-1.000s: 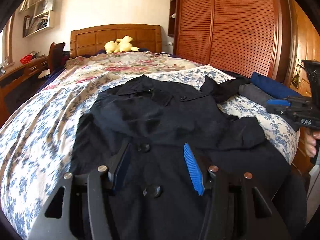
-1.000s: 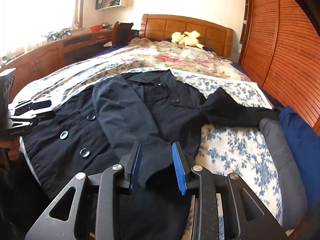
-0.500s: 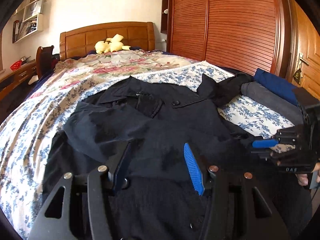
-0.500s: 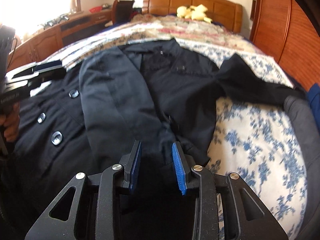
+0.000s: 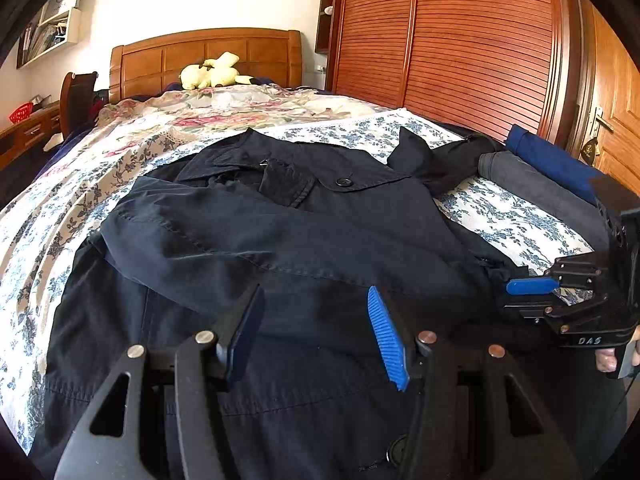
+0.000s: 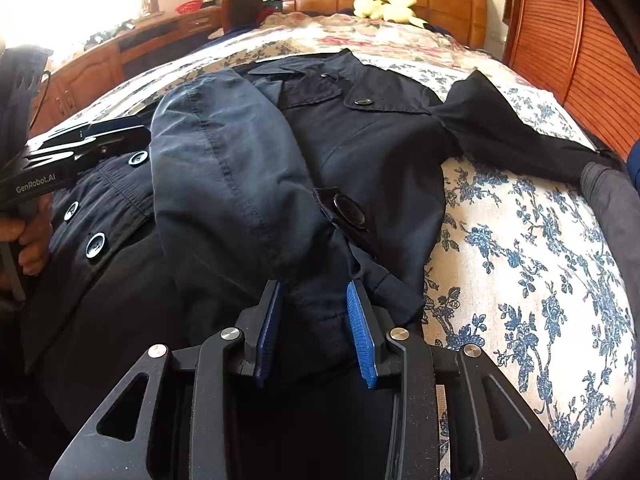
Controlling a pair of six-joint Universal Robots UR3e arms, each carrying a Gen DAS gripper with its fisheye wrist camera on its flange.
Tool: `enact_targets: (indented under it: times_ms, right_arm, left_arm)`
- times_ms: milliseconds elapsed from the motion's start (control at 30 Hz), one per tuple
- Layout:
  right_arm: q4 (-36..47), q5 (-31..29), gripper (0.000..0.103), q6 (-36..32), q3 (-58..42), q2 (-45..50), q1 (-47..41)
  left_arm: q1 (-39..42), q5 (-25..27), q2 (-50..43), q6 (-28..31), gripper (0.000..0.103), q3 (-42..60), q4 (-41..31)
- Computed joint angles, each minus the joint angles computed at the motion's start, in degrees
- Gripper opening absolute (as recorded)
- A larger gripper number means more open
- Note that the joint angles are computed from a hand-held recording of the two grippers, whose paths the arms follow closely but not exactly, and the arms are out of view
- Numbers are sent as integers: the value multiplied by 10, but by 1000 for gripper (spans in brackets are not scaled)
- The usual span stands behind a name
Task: Fold large clothes
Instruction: 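Move the right gripper to the other sleeve cuff and close on it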
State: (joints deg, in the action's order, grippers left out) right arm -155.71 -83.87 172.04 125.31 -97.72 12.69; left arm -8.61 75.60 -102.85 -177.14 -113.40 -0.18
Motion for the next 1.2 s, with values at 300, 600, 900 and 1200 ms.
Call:
enact_targets:
  times_ms: [300, 600, 900, 1200]
  right_arm:
    - [50, 13, 59, -9, -36, -60, -39]
    - [52, -10, 61, -20, -134, 5, -92]
    - [27, -35, 61, -31, -231, 130, -120]
    - [33, -39, 69, -3, -323, 236, -179]
  left_arm:
    - [2, -1, 0, -3, 53, 0, 0]
    - [2, -1, 1, -4, 53, -1, 1]
    - [0, 1, 1, -1, 53, 0, 1]
    - [-2, 3, 0, 5, 53, 0, 0]
